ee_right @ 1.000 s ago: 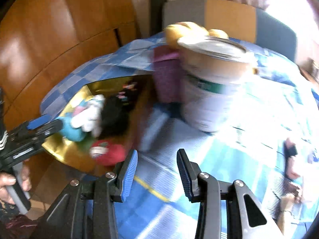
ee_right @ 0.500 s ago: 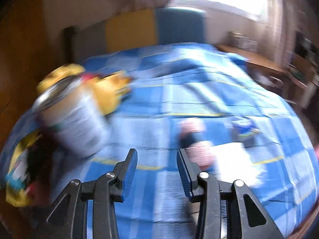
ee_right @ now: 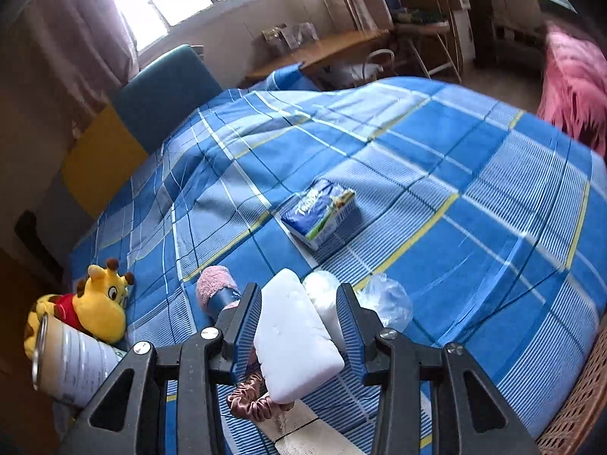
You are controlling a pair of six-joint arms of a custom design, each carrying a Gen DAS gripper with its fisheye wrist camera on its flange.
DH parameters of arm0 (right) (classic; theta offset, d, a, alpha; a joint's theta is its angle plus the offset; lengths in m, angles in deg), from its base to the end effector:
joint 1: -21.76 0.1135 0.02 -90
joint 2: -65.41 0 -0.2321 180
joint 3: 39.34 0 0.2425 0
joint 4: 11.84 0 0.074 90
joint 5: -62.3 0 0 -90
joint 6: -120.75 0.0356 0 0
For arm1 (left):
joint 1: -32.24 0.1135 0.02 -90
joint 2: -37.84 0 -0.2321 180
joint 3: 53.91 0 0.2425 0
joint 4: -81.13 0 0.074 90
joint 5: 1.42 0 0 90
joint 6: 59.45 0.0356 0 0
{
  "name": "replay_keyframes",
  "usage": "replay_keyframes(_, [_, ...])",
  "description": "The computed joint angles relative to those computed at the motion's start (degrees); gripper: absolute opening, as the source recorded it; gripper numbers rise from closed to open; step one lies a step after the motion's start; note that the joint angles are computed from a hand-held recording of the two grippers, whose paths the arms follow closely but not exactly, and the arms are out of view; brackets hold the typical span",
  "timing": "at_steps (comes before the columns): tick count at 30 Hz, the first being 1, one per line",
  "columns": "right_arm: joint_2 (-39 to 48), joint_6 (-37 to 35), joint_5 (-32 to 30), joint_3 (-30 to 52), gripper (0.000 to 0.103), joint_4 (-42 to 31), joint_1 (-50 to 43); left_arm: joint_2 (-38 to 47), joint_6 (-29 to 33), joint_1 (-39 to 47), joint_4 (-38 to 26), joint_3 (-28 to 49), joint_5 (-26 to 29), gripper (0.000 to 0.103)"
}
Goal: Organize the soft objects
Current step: 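Move the left tool to the cream mesh bundle while the right tool moves to the white sponge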
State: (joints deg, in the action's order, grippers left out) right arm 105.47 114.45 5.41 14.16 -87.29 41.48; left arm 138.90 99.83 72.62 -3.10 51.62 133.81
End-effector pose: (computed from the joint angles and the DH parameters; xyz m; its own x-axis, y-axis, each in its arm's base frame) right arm 0.1261 0.0245 0.2276 -0.1323 0.8370 -0.5309 0.8217 0.3922 0.4136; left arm 0.2631 0.1906 0.2627 -0.6020 0.3527 -0.7163 0.5737 0.8150 -0.0809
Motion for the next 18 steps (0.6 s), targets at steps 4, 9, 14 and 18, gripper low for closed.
replay_keyframes(4, [-1.90,0.81,-1.62,-1.83,0.041,1.60,-0.14,-2.81,5.93,-4.72,-5.93,-2.60,-0.75,0.078])
replay_keyframes(9, [-6.74,0.68,-1.15,-3.88,0.041,3.29,-0.07,-7.08,9.21,-14.13,-9.28,-9.10,-2.14,0.077])
replay_keyframes(14, [-8.19,-0.47,-2.94,-4.46,0.041,4.58,-1.08,-10.95,4.67,-27.11,-6.89,-16.80,-3.72,0.059])
replay_keyframes(18, [-10.40,0.25,-2.45,-5.17,0.041,4.37,-0.97,-12.47,-2.61,-39.41,-3.36,-22.18,-4.23,0.054])
